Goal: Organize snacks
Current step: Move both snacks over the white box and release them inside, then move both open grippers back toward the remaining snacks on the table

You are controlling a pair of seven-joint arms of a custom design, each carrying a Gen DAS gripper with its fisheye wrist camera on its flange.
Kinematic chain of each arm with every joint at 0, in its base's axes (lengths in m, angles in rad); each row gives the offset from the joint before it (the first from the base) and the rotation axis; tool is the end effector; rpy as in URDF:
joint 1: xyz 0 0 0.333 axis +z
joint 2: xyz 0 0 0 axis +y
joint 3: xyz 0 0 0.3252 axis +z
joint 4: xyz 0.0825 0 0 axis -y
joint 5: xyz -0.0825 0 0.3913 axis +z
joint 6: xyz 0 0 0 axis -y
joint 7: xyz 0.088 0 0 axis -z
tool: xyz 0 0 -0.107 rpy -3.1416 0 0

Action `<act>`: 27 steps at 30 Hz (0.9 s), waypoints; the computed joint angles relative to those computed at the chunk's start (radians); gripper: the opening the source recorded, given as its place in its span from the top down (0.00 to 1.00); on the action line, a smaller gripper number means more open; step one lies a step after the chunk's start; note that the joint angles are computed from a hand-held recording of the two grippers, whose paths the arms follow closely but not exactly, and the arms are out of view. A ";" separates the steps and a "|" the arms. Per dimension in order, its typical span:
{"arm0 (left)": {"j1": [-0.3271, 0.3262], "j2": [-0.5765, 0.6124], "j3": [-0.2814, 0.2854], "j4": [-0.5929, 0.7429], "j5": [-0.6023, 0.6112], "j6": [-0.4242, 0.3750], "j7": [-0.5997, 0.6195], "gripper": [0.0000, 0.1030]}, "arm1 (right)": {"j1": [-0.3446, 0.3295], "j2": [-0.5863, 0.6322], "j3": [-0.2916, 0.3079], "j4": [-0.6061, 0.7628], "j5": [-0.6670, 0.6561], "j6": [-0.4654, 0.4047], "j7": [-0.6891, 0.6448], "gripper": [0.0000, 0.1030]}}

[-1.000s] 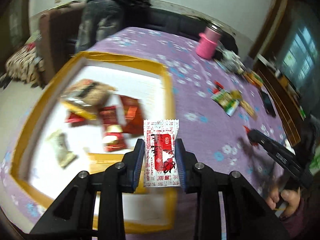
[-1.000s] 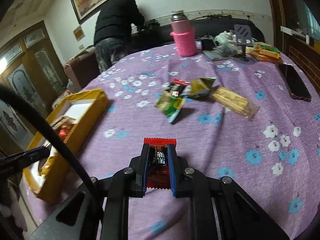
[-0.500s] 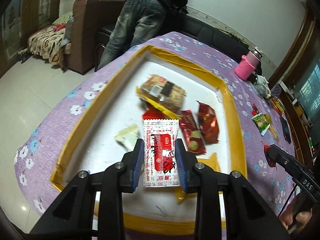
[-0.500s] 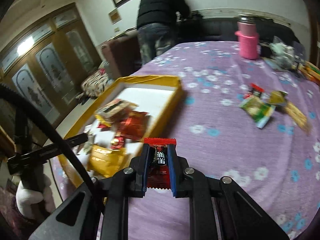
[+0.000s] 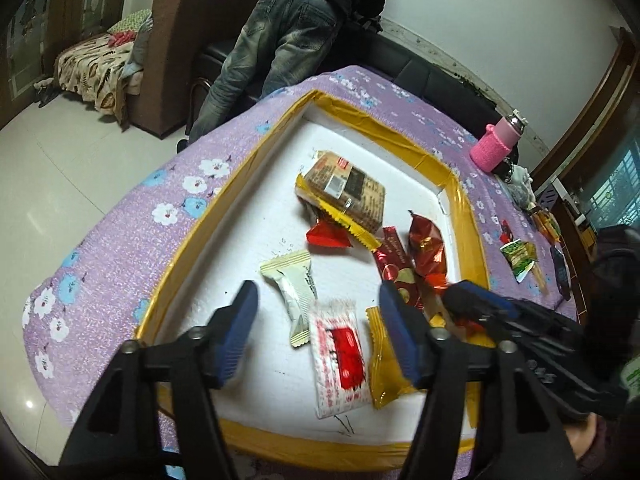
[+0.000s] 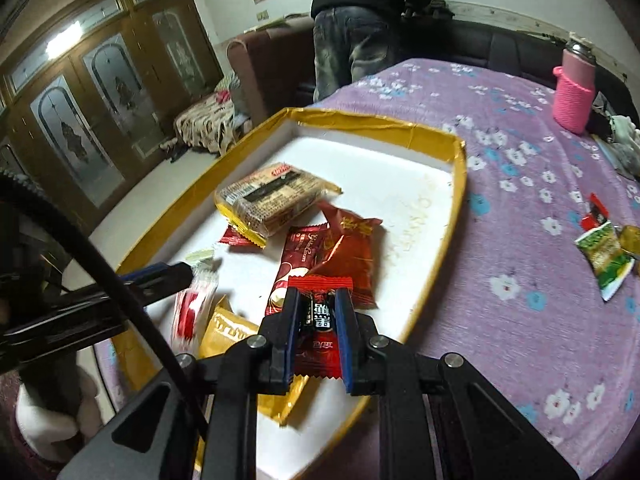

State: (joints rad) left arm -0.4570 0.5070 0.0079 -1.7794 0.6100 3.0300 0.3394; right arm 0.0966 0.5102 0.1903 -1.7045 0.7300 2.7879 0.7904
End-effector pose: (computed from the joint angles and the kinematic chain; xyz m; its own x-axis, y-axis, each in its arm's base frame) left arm 0.6184 -0.3469 0.3532 0.0595 -0.9296 0.3637 -0.7573 -0.2795 -0.5902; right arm 0.7019 0.1551 0.3587 0.4476 -0.8669 -0.2194 -0.7398 -0.2212 -0.6354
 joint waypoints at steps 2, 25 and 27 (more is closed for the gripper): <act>-0.029 -0.011 0.034 -0.008 0.025 0.013 -0.028 0.30 | 0.019 0.010 -0.017 0.006 -0.029 0.005 0.024 0.84; -0.141 -0.074 -0.009 0.095 0.479 -0.374 -0.282 0.07 | -0.073 -0.190 0.002 -0.201 0.472 0.112 -0.353 0.56; -0.134 -0.070 -0.038 0.110 0.489 -0.416 -0.268 0.07 | -0.074 -0.203 -0.014 -0.215 0.505 0.110 -0.370 0.56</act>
State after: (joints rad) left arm -0.5913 0.4366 -0.0298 -1.6696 1.0995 2.6143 0.0716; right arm 0.0230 0.3069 0.1760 -1.9193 1.2352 2.8983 0.4209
